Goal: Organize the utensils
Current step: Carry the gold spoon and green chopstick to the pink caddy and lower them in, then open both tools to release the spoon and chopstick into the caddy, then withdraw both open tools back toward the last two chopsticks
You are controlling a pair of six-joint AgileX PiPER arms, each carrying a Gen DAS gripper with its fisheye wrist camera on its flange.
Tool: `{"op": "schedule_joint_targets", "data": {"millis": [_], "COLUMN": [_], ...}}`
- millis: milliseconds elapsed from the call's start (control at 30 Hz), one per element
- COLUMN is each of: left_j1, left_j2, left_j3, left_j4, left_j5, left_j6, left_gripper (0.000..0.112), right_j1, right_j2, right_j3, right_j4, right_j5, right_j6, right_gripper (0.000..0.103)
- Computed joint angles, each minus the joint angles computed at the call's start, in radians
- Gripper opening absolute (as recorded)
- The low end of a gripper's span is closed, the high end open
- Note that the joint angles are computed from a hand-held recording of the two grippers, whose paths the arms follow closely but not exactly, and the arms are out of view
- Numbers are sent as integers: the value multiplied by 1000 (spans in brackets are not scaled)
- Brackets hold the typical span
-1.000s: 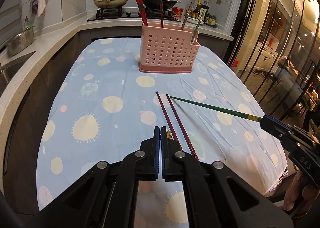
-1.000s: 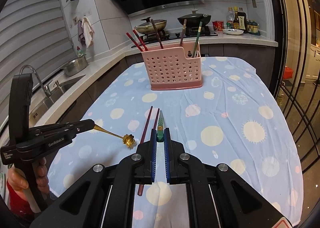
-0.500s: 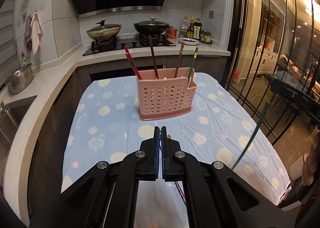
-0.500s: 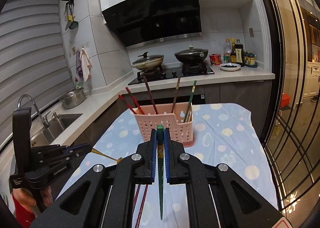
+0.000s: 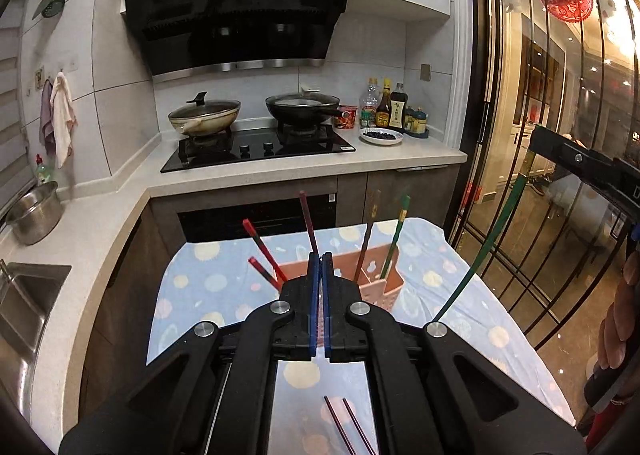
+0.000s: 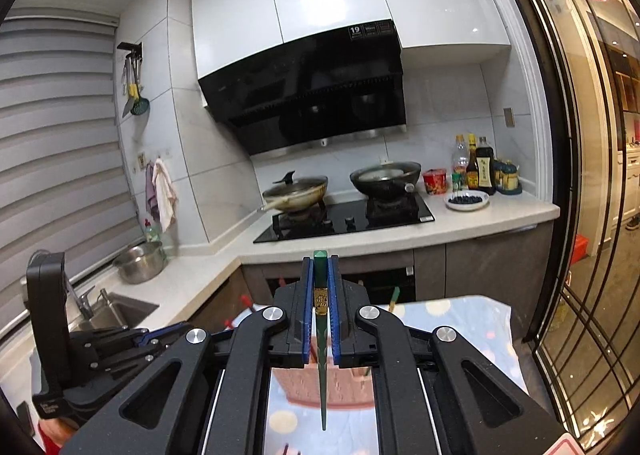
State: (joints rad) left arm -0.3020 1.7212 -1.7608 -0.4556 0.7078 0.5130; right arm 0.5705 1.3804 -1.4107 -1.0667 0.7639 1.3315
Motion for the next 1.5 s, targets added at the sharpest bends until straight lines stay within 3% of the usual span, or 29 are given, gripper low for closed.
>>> {"op": "schedule_joint_targets", "data": {"millis": [267, 533, 1033, 1233, 1400, 1500], "left_j1": [-31, -34, -30, -40, -37, -38], "left_j2": [196, 337, 421, 401, 376, 363], "left_j3": [-314, -466, -504, -457, -414, -397], "left_j4": [107, 157, 188, 225, 232, 226], "left_j5": [92, 141, 169, 121, 89, 81], "left_j6": [-118, -165, -198, -225, -232, -226], "left_gripper": [1, 1, 1, 4, 25, 27], "right_j1": [-133, -217, -245, -230, -223, -218], "right_j2": [164, 311, 418, 408, 383, 368], "right_j3": [-249, -383, -361, -318, -278, -260], "right_j4": [125, 258, 347, 298, 271, 259], "right_j5": [-64, -106, -131, -124, -127, -126], "right_j6": [-183, -310, -364, -316, -276, -261], "right_gripper": [6, 6, 7, 10, 11, 11]}}
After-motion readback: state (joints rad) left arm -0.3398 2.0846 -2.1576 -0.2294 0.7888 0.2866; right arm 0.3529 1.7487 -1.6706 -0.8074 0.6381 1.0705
